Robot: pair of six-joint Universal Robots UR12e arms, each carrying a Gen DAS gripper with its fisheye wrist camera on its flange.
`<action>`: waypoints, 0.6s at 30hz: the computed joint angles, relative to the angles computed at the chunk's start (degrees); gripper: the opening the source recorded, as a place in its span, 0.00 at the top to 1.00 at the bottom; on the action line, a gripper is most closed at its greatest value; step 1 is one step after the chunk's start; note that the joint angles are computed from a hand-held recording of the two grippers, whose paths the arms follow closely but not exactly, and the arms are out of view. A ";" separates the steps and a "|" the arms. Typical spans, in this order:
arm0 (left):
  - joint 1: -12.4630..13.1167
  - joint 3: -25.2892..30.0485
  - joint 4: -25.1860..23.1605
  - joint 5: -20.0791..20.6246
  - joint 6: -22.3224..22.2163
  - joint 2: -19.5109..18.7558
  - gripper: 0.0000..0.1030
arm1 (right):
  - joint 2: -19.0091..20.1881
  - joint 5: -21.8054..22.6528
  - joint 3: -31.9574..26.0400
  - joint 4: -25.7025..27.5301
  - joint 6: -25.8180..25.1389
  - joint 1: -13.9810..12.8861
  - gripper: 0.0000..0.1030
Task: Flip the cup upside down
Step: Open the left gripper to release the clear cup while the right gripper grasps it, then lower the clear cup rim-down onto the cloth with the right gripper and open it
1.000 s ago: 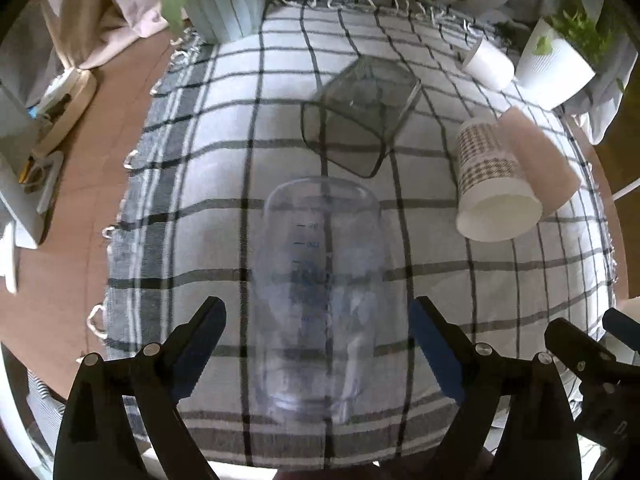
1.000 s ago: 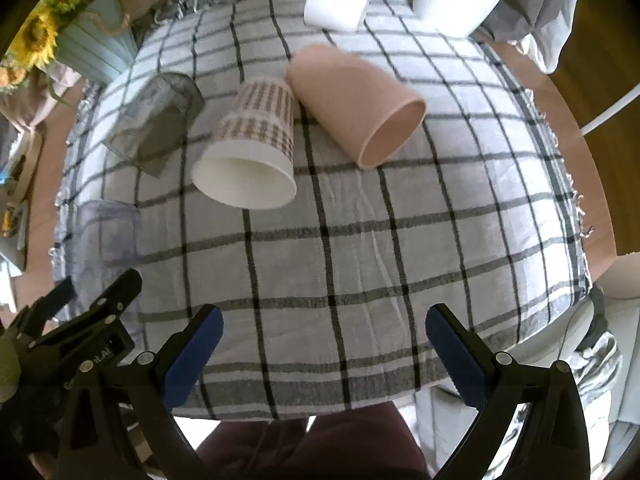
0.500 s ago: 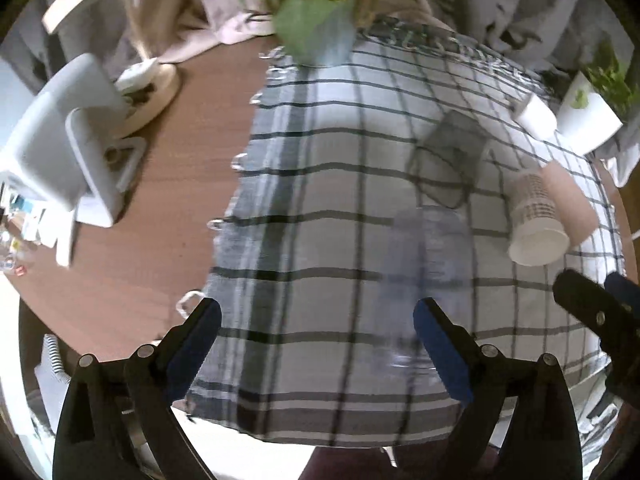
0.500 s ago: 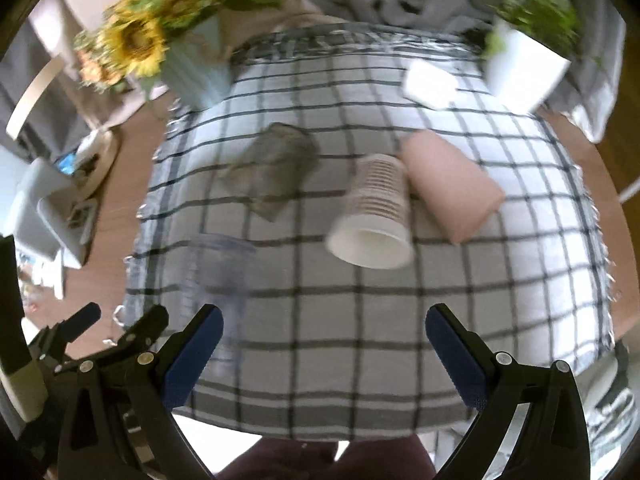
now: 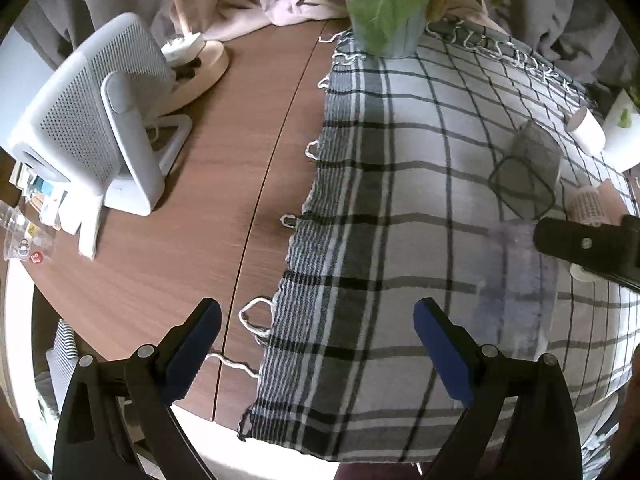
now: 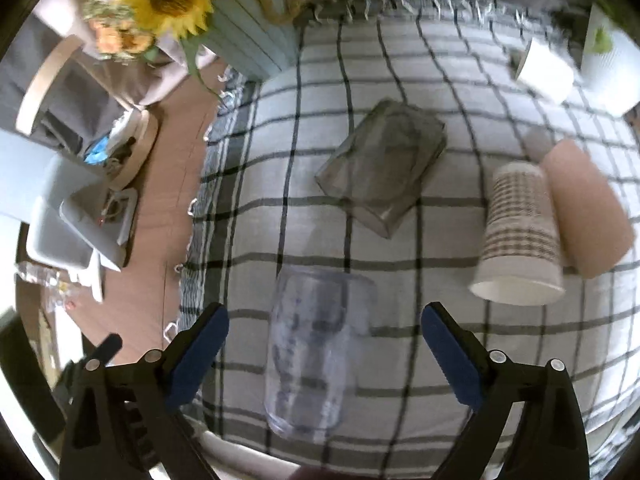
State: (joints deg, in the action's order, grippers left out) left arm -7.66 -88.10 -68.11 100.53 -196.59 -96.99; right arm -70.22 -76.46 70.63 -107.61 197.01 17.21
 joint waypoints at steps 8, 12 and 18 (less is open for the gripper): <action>0.68 0.38 -0.29 -0.76 -0.08 -0.63 0.05 | 3.53 6.62 -2.86 7.16 5.26 -1.12 0.16; 0.83 0.33 -0.55 -1.15 -0.29 -0.73 0.05 | 4.56 7.16 -3.72 9.28 6.00 -1.20 0.26; 0.98 0.24 -0.67 -1.44 -0.29 -0.77 0.05 | 5.07 7.02 -4.49 9.76 5.16 -1.15 0.30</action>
